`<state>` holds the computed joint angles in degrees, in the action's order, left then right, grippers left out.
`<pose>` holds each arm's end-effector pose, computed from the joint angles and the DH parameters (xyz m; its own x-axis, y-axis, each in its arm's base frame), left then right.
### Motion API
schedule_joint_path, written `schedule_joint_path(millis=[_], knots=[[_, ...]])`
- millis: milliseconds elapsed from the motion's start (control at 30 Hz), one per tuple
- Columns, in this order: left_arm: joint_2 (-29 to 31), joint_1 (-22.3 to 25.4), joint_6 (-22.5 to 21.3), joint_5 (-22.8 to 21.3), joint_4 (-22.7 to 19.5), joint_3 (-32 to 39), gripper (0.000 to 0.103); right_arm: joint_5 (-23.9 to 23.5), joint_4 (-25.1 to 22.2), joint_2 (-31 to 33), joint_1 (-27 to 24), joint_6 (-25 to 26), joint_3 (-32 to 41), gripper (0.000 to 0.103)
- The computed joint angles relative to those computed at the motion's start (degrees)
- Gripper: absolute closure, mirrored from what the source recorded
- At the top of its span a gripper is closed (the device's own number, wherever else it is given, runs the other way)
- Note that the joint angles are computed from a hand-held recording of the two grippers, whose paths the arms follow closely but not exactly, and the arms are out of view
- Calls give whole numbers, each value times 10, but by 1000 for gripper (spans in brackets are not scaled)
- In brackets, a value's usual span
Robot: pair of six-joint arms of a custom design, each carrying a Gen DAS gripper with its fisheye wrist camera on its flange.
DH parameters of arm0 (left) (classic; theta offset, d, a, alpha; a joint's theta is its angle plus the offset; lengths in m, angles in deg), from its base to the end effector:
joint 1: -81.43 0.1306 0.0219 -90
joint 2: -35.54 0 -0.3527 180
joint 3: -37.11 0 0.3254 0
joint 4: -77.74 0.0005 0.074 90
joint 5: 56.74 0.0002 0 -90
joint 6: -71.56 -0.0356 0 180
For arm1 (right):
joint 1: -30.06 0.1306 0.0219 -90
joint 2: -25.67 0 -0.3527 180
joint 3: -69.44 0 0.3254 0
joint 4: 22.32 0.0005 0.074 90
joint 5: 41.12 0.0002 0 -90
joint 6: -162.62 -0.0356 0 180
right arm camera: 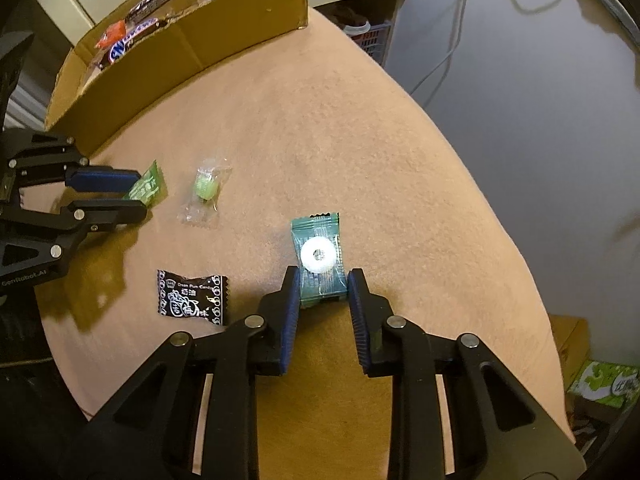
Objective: Organize snacks
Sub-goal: 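Grasp the green square candy with the left gripper while the right grasps the teal mint candy, then carry the green candy and teal mint candy over the box and lower them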
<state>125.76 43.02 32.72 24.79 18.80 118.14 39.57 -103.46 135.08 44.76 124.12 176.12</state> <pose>0.3046 -0.2355 0.3299 -0.9012 -0.2686 -0.3401 -0.2080 0.9565 -0.2044 0.4587 0.1258 0.3392 -0.3896 -0.9007 -0.1924 -0.9190 0.3940 0.0166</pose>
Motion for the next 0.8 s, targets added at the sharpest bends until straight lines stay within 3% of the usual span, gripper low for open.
schedule_joint_path(millis=[400,800], knots=[[-78,14,-11,-4,-11,-25,84,-35,-24,-39,-8,-27,11,78],[-156,34,-26,-31,-57,-28,84,-61,-47,-65,54,-81,44,78]])
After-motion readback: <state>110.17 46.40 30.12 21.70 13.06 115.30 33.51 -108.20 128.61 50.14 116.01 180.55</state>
